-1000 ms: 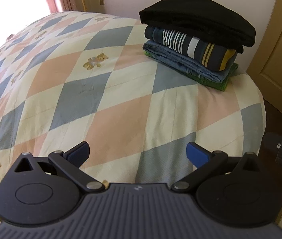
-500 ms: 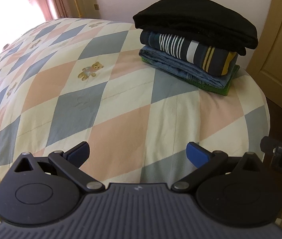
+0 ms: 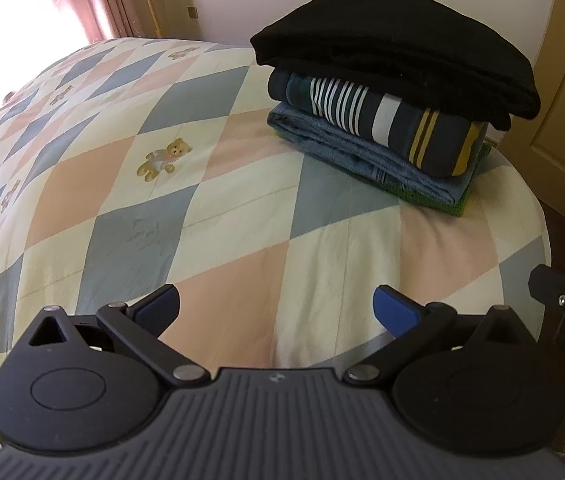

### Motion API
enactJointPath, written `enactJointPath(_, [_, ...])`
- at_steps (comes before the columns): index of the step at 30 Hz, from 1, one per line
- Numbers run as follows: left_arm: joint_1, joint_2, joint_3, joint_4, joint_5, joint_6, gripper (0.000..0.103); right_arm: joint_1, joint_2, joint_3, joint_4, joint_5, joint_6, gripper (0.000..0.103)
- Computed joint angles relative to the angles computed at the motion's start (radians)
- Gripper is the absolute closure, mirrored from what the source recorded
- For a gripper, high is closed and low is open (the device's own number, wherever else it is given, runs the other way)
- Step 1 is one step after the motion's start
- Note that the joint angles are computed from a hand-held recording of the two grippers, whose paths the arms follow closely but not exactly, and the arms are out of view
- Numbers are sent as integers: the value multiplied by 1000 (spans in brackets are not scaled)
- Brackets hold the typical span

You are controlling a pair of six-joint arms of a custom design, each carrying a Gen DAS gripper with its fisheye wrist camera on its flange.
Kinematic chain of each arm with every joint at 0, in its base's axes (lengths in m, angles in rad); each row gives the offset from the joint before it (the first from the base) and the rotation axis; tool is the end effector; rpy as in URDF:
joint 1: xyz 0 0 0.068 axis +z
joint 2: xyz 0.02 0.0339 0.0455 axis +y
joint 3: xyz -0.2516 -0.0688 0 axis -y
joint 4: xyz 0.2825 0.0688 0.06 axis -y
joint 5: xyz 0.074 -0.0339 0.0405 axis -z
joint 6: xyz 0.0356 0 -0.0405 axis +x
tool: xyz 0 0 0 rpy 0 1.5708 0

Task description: Fold clothes

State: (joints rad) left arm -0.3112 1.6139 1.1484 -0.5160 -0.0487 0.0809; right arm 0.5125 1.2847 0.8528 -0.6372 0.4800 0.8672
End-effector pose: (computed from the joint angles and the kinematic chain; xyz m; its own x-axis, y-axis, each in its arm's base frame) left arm 0.3538 -0.1120 0.2006 -0.7662 0.3312 -0.5507 0.3431 0.9354 0.0853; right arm 0.2533 0.1237 0.1985 -0.6784 0.3943 -0.6199 0.4265 0.8984 0.1048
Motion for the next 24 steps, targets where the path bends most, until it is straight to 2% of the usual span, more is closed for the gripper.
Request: enactJointPath(24, [-86,122,116,-12,-69,-68,1,-169,9,-42,125,-127,-165,0])
